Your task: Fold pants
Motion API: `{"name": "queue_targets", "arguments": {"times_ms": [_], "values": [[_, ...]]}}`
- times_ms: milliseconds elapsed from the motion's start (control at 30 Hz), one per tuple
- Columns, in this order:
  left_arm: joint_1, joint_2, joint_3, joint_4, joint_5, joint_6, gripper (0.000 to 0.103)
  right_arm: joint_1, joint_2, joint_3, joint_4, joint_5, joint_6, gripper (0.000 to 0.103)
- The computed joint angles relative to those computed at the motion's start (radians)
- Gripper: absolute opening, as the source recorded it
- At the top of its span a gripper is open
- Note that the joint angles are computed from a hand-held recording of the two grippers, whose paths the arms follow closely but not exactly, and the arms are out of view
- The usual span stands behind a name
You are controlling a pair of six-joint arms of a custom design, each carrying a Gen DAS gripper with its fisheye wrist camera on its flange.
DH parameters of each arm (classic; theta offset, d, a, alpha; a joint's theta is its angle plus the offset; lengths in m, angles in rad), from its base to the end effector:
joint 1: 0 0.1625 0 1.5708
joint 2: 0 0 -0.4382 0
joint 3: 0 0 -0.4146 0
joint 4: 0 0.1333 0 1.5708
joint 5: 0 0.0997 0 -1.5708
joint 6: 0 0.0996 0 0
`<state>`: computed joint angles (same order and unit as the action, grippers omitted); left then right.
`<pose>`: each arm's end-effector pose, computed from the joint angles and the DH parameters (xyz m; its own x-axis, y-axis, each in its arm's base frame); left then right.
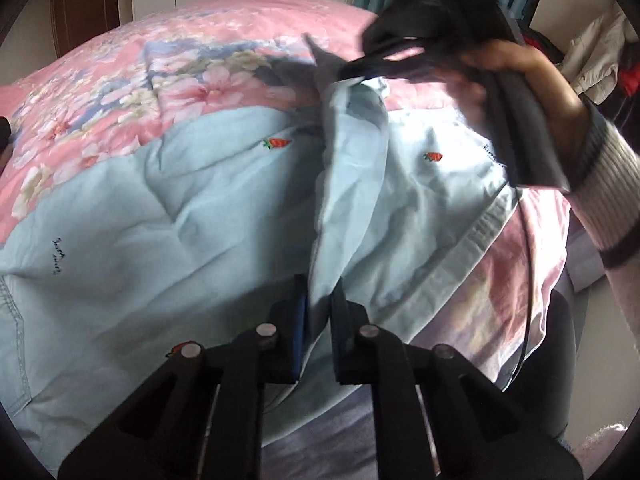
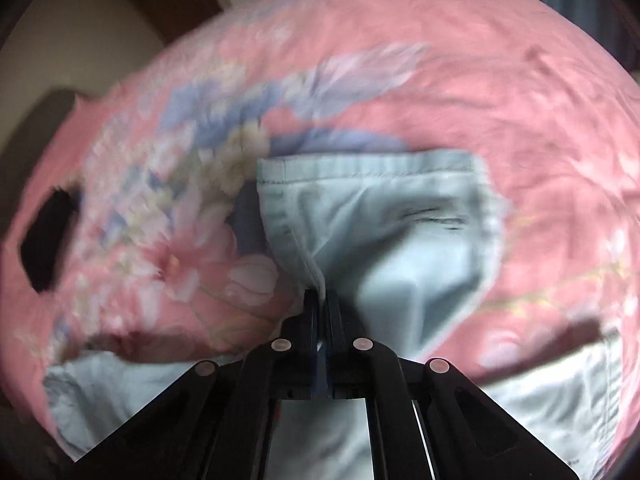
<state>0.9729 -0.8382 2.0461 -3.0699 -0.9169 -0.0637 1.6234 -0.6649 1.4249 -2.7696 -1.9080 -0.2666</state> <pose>-0.1541 -0.5707 0.0536 -0.7871 0.2514 -0.5632 0.4901 0.8094 -0.3236 0.1410 -0.7692 0.1045 -0.9037 -0.1506 0.4009 -0.2961 0.8960 -0.3309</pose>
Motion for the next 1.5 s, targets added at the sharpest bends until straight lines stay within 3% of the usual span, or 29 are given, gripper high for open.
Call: {"name": "queue_targets", "arguments": {"times_ms": [200, 333, 533, 600, 667, 700, 833, 900, 967, 1000, 1200, 1333, 1433, 1500], "values": [[-0.05, -0.025, 0.039, -0.045, 0.058, 0.068, 0.009, -0.086, -0.279, 0.32, -0.236, 0.26, 0.032, 0.004], [-0.051, -0.029, 0.032, -0.018, 0.068, 0.089, 0.009, -0.165, -0.392, 0.467, -0.318, 0.339, 0.101, 0.004], [-0.046, 0.02, -0.003, 0.119, 0.143, 0.063, 0.013, -0.295, -0.404, 0.514, -0.207, 0.375, 0.238, 0.008], [-0.044, 0.03, -0.004, 0.131, 0.161, 0.05, 0.013, -0.337, -0.424, 0.54, -0.227, 0.482, 0.281, 0.015], [-0.044, 0.028, -0.003, 0.121, 0.161, 0.048, 0.012, -0.364, -0.445, 0.564, -0.267, 0.556, 0.313, 0.039], [-0.044, 0.026, -0.004, 0.117, 0.159, 0.05, 0.012, -0.371, -0.447, 0.569, -0.292, 0.576, 0.325, 0.042], [-0.038, 0.02, -0.015, 0.113, 0.128, 0.038, 0.01, -0.356, -0.427, 0.551, -0.345, 0.547, 0.339, 0.042], [-0.038, 0.011, -0.008, 0.104, 0.114, 0.023, 0.009, -0.351, -0.416, 0.542, -0.372, 0.536, 0.334, 0.032], [-0.04, 0.0, 0.002, 0.085, 0.105, 0.024, 0.009, -0.348, -0.404, 0.54, -0.409, 0.562, 0.31, 0.009], [-0.045, -0.005, 0.005, 0.083, 0.109, 0.023, 0.009, -0.342, -0.406, 0.542, -0.418, 0.547, 0.299, 0.006], [-0.068, -0.052, 0.043, 0.065, 0.147, 0.055, 0.009, -0.318, -0.472, 0.568, -0.365, 0.495, 0.245, 0.004], [-0.051, -0.041, 0.045, 0.132, 0.166, 0.014, 0.012, -0.327, -0.456, 0.553, -0.258, 0.384, 0.248, 0.004], [-0.039, -0.019, 0.031, 0.224, 0.193, -0.04, 0.009, -0.344, -0.45, 0.546, -0.249, 0.398, 0.278, 0.004], [-0.05, -0.034, 0.048, 0.21, 0.178, -0.026, 0.011, -0.323, -0.463, 0.539, -0.234, 0.334, 0.273, 0.005]]}}
